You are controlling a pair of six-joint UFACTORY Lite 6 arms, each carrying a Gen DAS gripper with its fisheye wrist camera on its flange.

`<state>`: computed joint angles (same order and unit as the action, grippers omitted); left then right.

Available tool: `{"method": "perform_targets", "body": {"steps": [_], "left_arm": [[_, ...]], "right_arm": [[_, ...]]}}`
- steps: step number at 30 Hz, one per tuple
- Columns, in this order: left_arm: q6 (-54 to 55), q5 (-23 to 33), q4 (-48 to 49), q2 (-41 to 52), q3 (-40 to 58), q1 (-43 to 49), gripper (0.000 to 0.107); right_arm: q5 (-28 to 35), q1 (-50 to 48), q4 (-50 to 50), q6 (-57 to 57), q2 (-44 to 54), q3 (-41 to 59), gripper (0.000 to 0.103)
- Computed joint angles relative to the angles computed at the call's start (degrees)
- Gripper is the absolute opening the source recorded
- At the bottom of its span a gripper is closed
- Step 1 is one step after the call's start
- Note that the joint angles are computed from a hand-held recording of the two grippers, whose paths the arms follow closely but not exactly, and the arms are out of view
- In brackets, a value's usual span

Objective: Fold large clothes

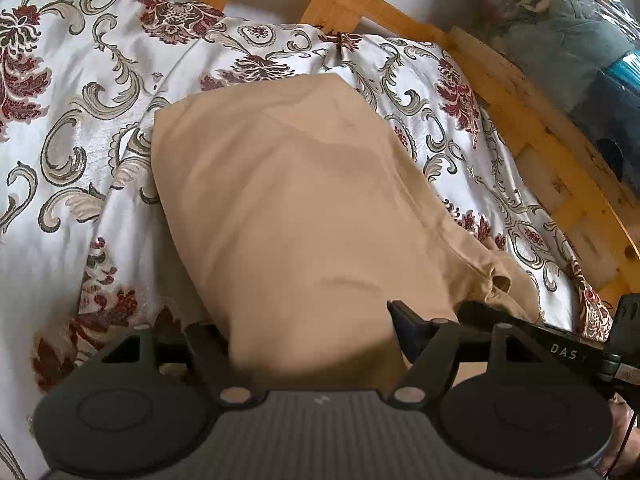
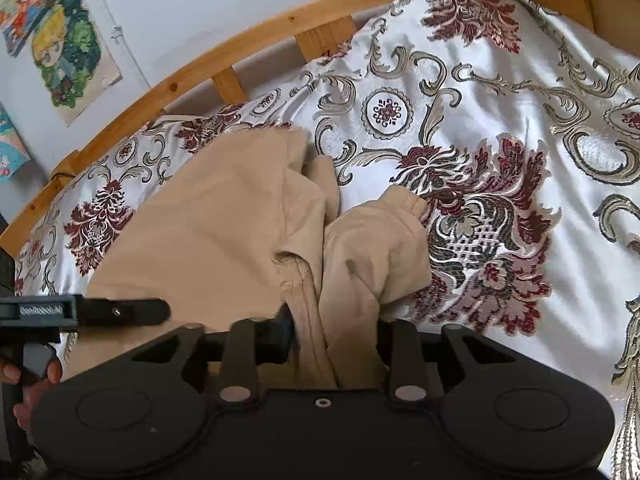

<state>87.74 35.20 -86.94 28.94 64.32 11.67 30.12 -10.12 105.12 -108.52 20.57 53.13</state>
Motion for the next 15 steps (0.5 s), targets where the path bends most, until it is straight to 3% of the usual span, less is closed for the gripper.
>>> {"method": "perform_targets", "body": {"steps": [8,15], "left_arm": [[-13.62,-4.13,9.33,-3.37,0.4,-1.74,0.089],[-20.82,-8.68,12.83,-19.29,-10.21,-2.66,0.099]], "right_arm": [[0.64,-3.77,0.75,-3.04,-3.83,-3.69,0.071],[1.99,-6.26,2.69,-7.75,-13.59,-10.6,0.082]]}}
